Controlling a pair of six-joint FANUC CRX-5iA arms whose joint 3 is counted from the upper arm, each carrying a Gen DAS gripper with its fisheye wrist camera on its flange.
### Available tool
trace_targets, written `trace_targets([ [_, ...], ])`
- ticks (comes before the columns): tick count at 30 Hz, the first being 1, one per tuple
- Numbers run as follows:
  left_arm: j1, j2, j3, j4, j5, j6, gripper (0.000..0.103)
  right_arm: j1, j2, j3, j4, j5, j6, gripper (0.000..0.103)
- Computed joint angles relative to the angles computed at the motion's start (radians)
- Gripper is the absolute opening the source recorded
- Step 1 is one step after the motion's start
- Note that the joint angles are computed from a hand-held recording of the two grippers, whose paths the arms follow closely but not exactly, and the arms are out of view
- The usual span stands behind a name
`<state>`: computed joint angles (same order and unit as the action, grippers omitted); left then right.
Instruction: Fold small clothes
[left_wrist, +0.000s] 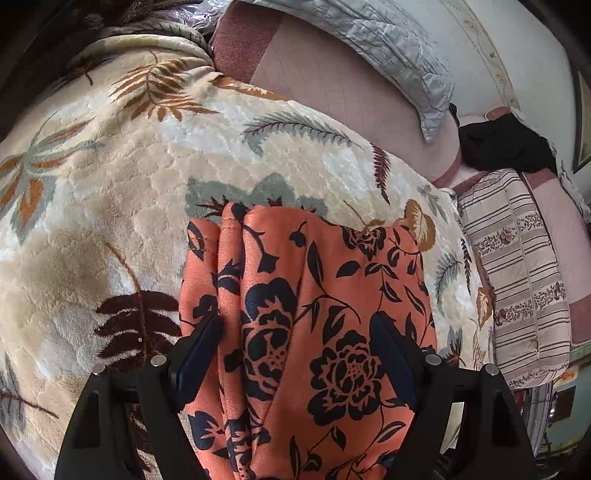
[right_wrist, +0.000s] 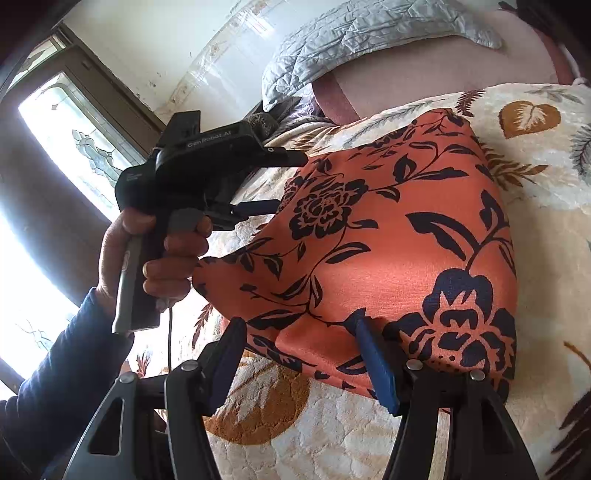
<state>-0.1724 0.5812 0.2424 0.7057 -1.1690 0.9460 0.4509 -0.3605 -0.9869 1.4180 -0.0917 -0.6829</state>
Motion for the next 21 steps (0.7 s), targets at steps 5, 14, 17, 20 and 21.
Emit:
trace_targets([
  [5,0.0,0.005,0.001,-0.016,0.007,0.007,0.081,0.005,-0.002,0.0,-0.03,0.003,0.032,0.065],
  [14,-0.01,-0.074,-0.055,-0.028,0.062,-0.102,0.015,0.048,0.01,0.015,-0.118,-0.036,0.1,0.065],
  [17,0.0,-0.169,-0.17,0.056,0.139,-0.216,0.015,0.079,0.012,0.027,-0.182,-0.067,0.142,0.065],
  [20,0.015,-0.201,-0.232,0.106,0.185,-0.28,0.015,0.089,0.009,0.036,-0.191,-0.08,0.152,0.066],
  [21,0.019,-0.177,-0.212,0.082,0.179,-0.25,0.015,0.096,0.009,0.04,-0.203,-0.087,0.164,0.067],
])
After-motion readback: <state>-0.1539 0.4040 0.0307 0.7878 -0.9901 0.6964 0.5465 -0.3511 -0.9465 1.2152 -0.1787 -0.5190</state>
